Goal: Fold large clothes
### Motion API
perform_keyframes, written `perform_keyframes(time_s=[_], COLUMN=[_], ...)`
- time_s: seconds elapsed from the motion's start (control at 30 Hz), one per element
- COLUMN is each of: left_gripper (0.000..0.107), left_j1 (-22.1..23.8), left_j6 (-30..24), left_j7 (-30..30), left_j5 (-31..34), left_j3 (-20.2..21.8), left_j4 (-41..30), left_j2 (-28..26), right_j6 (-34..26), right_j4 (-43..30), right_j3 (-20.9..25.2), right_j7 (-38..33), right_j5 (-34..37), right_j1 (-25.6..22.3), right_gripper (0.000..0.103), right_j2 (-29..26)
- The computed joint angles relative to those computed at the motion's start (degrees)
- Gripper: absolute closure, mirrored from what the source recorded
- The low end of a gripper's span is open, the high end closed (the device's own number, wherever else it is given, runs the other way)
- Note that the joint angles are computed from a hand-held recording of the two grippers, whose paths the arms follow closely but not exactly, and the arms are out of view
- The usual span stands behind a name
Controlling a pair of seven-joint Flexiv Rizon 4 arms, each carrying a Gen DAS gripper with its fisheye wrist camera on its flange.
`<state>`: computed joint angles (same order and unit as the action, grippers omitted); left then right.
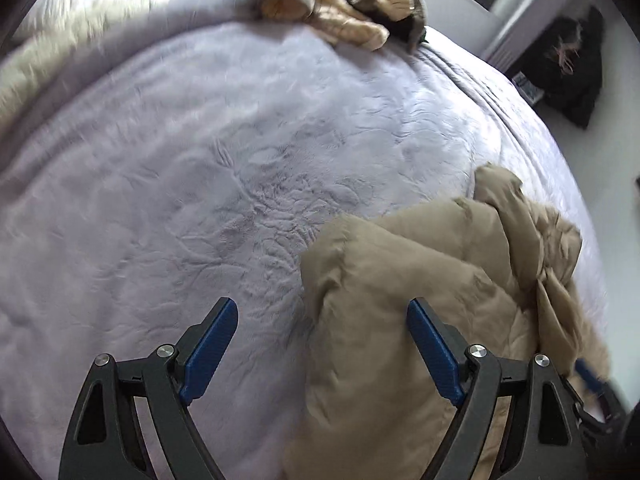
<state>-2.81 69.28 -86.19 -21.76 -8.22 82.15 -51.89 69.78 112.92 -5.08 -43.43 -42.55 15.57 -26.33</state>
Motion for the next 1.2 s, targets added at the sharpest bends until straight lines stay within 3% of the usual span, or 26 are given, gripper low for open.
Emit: perform_keyframes(time_s=[0.03,0.07,0.1,0.17,0.2,0.23,0.33,0.4,0.5,0.67,0.77,0.83,0.9,0.97,1.07,1.1,1.2], left_gripper=[0.02,0.02,0.02,0.022,0.042,0.077,0.092,0.092,0.092,0.092,0.092,0.092,0.092,0.092,0.092,0.09,0.067], left_j1=[0.8,1.6,2.1,3.0,4.1,5.9,6.3,4.4,0.4,-2.4,-2.4,-1.6,-1.0,-1.4,-2.3,-2.6,-5.2], left_j6=[-1.4,-3.2,-4.8,-6.9,-5.5,-2.6,4.1,6.4,1.7,-0.2,0.3,0.0,0.2,0.2,0.2,0.0,-0.8], left_j7=[0.3,0.5,0.5,0.2,1.5,5.1,11.2,13.4,10.9,8.3,7.4,7.5,7.4,6.8,5.7,5.1,0.2], left_j5=[-0.9,-2.0,-2.9,-5.3,-7.0,-9.4,-10.5,-8.0,-4.4,-0.6,0.3,0.3,0.0,0.4,1.3,1.6,4.1], left_j3=[-1.1,-2.2,-2.9,-4.5,-6.7,-10.6,-13.5,-11.0,-3.7,0.1,-0.1,-0.8,-1.3,-0.7,0.4,0.9,5.6], left_j4=[-1.2,-2.7,-3.5,-5.0,-4.3,-2.4,2.1,3.2,-1.2,-5.3,-5.3,-5.0,-3.9,-3.9,-4.0,-4.1,-4.6], left_j2=[-1.0,-2.2,-2.8,-4.5,-4.8,-4.8,-2.5,-1.0,-2.5,-4.6,-4.5,-4.4,-3.7,-3.6,-3.5,-3.5,-2.5], right_j6=[0.7,1.3,0.6,0.7,1.1,0.3,-0.5,0.7,0.2,0.2,0.8,3.9,8.4,10.3,8.2,7.0,-1.4], right_j4=[0.3,0.6,0.3,1.2,1.5,1.5,1.1,1.2,1.1,1.8,1.2,2.8,3.8,3.0,-3.1,-4.4,-8.1], right_j3=[-1.2,-0.9,0.9,3.4,4.4,5.9,9.7,9.9,8.6,6.9,10.1,11.0,8.1,6.5,11.6,12.0,11.2], right_j7=[2.3,3.0,2.2,1.3,0.8,-0.1,-2.7,-4.2,-4.9,-2.7,-5.0,-6.4,-4.3,-3.2,-9.9,-12.3,-17.2], right_j5=[-0.4,1.2,5.0,12.1,15.3,19.3,30.5,33.4,33.7,33.0,37.1,39.6,38.7,37.6,39.3,38.5,35.0], right_j1=[0.1,-1.0,-2.8,-6.1,-7.5,-9.3,-13.8,-14.5,-13.1,-10.5,-12.8,-14.1,-12.6,-12.3,-16.7,-16.7,-14.6], right_gripper=[0.04,0.074,0.09,0.091,0.092,0.093,0.099,0.099,0.099,0.099,0.097,0.084,0.03,0.033,0.069,0.075,0.087], right_j2=[0.1,0.2,0.1,0.6,0.7,0.6,-0.1,-0.1,0.0,0.1,0.7,2.6,3.4,2.9,-0.4,-1.3,-4.3])
